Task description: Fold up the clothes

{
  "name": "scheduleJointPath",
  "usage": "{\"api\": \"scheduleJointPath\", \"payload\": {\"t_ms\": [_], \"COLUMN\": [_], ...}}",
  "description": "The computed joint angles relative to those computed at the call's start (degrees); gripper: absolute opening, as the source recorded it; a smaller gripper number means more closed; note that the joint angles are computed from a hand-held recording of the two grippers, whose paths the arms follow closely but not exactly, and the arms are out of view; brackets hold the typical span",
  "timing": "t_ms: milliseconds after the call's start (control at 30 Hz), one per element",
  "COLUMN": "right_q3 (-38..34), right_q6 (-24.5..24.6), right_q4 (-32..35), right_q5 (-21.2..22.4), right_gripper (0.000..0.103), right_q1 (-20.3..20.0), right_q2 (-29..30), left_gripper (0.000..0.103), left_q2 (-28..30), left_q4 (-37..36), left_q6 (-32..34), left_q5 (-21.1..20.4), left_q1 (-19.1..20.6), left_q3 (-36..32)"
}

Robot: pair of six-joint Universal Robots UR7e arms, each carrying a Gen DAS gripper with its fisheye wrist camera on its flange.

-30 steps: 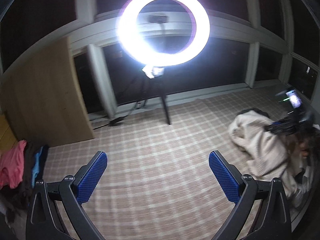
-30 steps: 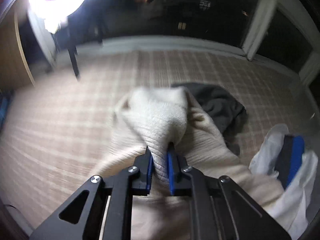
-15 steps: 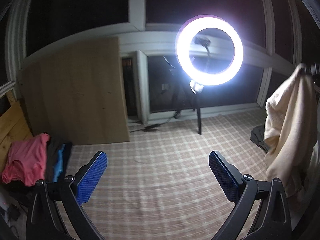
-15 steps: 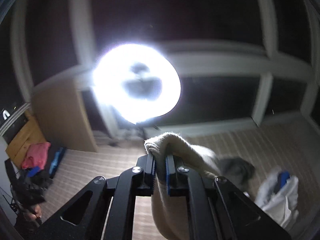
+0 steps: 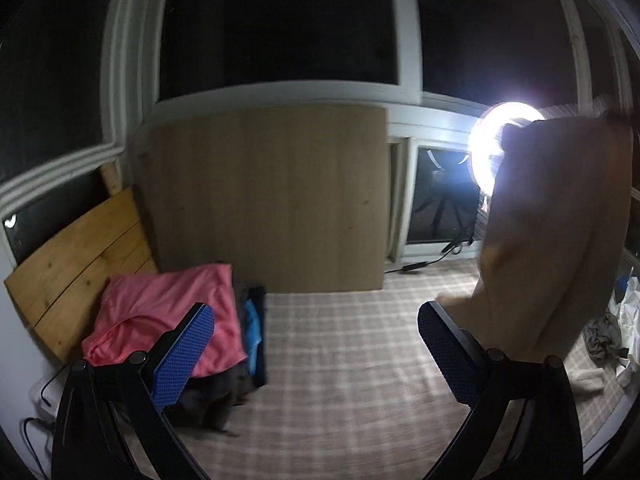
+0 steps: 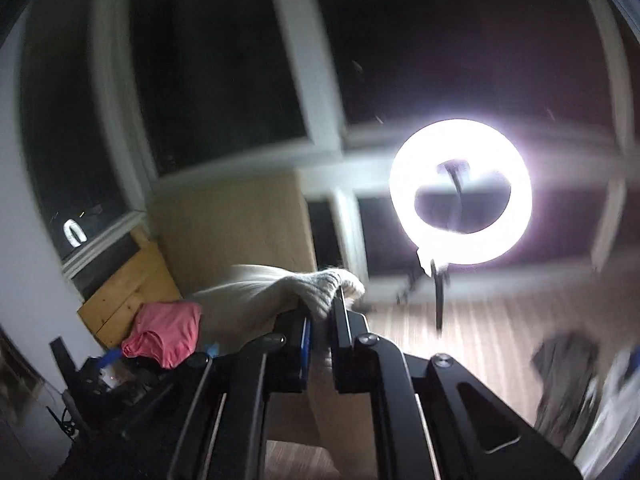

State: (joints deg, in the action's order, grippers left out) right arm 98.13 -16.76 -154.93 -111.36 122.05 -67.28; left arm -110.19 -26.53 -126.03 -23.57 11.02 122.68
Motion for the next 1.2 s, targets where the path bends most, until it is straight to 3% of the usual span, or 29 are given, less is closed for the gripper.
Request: {"api": "scheduleJointPath", "payload": {"t_ms": [100, 167, 267, 333, 400, 467, 533, 700, 767, 800, 833, 933, 1067, 1200], "right_q3": [3.6, 6.3, 10.9, 14.0, 14.8, 15.4, 15.7, 14.2, 14.3, 14.7, 15.4, 17.2, 20.1, 21.7], "right_q6": [1.5, 3.7, 3.9, 3.6, 2.5, 1.2, 1.4, 3.4, 1.4, 0.1, -0.2, -0.9, -0.9, 0.1], "right_q4": [4.4, 6.1, 3.6, 4.1, 4.8, 4.4, 4.8, 9.0, 9.3, 8.3, 7.5, 5.4, 1.1, -1.8], "right_q5": [-11.6, -18.2, -18.3, -14.8, -12.2, -10.3, -8.4, -6.1, -7.7, -8.8, -7.9, -4.3, -3.5, -5.8], "right_gripper": [0.011, 0.011, 0.013, 0.029, 0.037, 0.040, 0.048, 0.049, 0.048, 0.035, 0.005, 0.006, 0.006, 0.006], "right_q1": [-3.5, -6.0, -8.9, -10.3, -10.3, -10.3, -10.8, -11.7, -11.6, -11.5, -11.9, -13.2, -14.8, -17.5], "right_q2": [2.7, 3.7, 2.0, -1.6, -1.4, -0.5, 0.9, 5.2, 6.8, 7.3, 6.2, 2.5, -7.4, -15.7], "left_gripper": [0.102, 0.102, 0.102, 0.102, 0.102, 0.102, 0.102, 0.102, 0.102, 0.102, 0.102, 0.102, 0.102, 0.102], "left_q2": [-5.6, -8.2, -9.4, -9.2, -8.2, -6.3, -3.4, 4.5, 7.6, 9.2, 10.8, 15.0, 16.8, 18.4], "left_q4": [-6.4, -15.3, -30.5, -41.3, -52.4, -63.2, -72.8, -86.7, -91.4, -93.5, -95.3, -98.3, -102.1, -105.8], "left_q6": [7.7, 16.4, 30.6, 39.7, 48.0, 55.5, 61.4, 69.3, 72.9, 74.8, 76.4, 79.5, 83.0, 86.7], "left_q5": [-1.4, -1.4, -1.5, -2.2, -3.3, -4.9, -6.6, -8.7, -9.1, -9.3, -9.3, -8.7, -8.5, -10.4], "left_q1": [1.6, 4.1, 8.1, 10.4, 12.0, 13.7, 15.2, 18.0, 19.2, 19.8, 20.3, 21.3, 21.6, 22.5], "left_q3": [2.7, 5.5, 10.2, 13.3, 16.2, 18.8, 20.5, 21.2, 20.9, 20.6, 20.3, 18.9, 18.4, 18.3]}}
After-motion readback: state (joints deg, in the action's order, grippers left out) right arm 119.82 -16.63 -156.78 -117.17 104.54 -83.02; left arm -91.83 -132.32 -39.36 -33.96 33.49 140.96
